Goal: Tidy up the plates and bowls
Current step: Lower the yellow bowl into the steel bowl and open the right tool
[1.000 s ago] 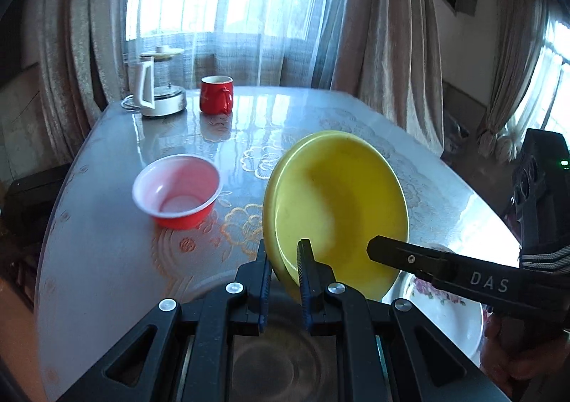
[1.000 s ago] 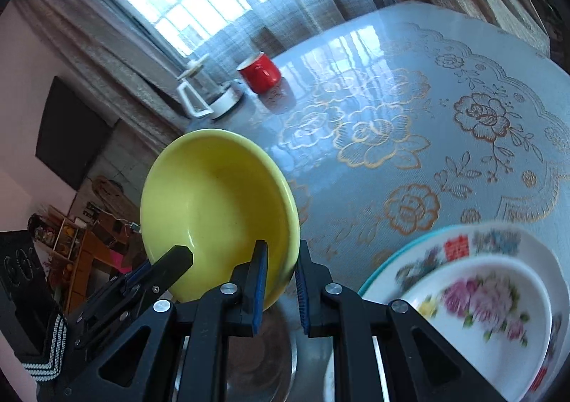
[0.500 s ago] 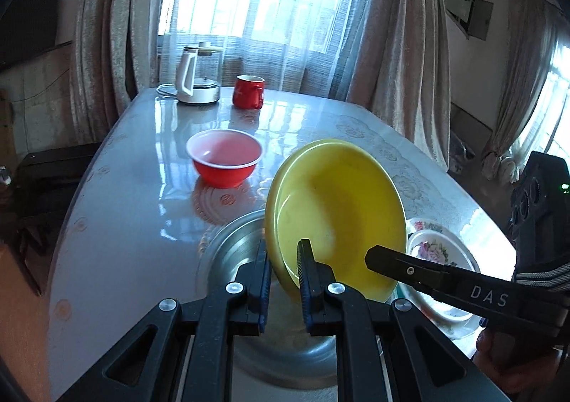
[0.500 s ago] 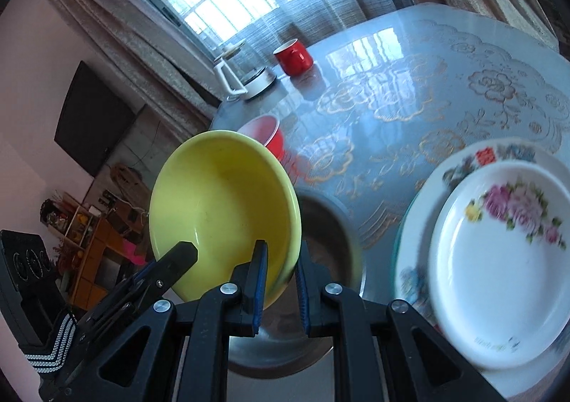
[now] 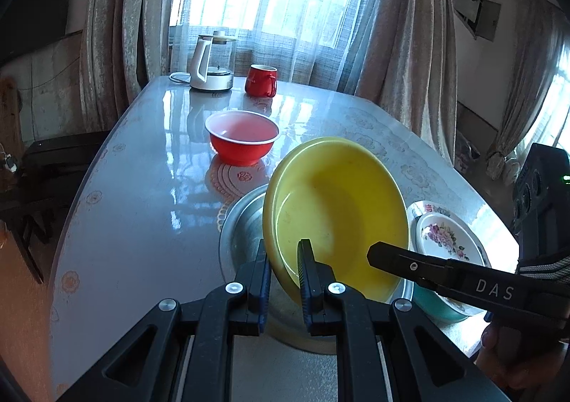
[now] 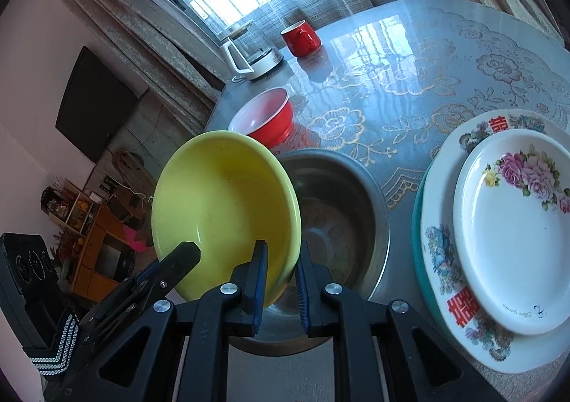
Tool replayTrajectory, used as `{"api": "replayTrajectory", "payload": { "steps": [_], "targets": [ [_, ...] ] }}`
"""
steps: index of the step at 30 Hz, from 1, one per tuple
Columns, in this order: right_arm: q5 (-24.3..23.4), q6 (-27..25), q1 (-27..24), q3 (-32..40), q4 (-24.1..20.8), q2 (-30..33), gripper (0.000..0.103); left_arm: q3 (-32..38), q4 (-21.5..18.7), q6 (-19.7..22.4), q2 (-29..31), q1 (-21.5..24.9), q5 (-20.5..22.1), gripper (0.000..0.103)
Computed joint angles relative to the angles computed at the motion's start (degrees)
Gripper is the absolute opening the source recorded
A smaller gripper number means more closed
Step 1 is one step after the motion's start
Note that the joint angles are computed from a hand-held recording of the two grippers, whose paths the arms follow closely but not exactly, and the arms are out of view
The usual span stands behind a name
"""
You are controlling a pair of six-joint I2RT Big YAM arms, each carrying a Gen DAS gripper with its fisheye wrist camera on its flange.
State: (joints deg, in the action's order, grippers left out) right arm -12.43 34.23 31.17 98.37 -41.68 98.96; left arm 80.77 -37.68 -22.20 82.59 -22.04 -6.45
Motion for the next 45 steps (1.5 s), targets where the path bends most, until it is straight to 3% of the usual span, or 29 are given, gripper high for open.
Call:
{"api": "replayTrajectory", "payload": {
  "steps": [17,29,36,45],
  "targets": [
    [0.76,0.08,0.48,-0.03,-3.91,0.64,0.015,0.31,-2.09,1.38,1.88,0.28,1.34,0.015],
    [2.31,-0.61,0.39,1.34,-6.45,1.14,0.018,2.37,-3.53,3.8,4.13,-0.36,-1.64,0.016],
    [1.54,-0.22,0.03,3.6,-9.19,2.17,0.022,2.88,-4.06,4.63,4.82,-0.12,-0.92,0.016],
    [3.02,0.05,0.03,4.4,-10.29,2.41,0.02,3.48,-4.78,5.79,5.5,-0.08,-0.94,0.016]
  ]
}}
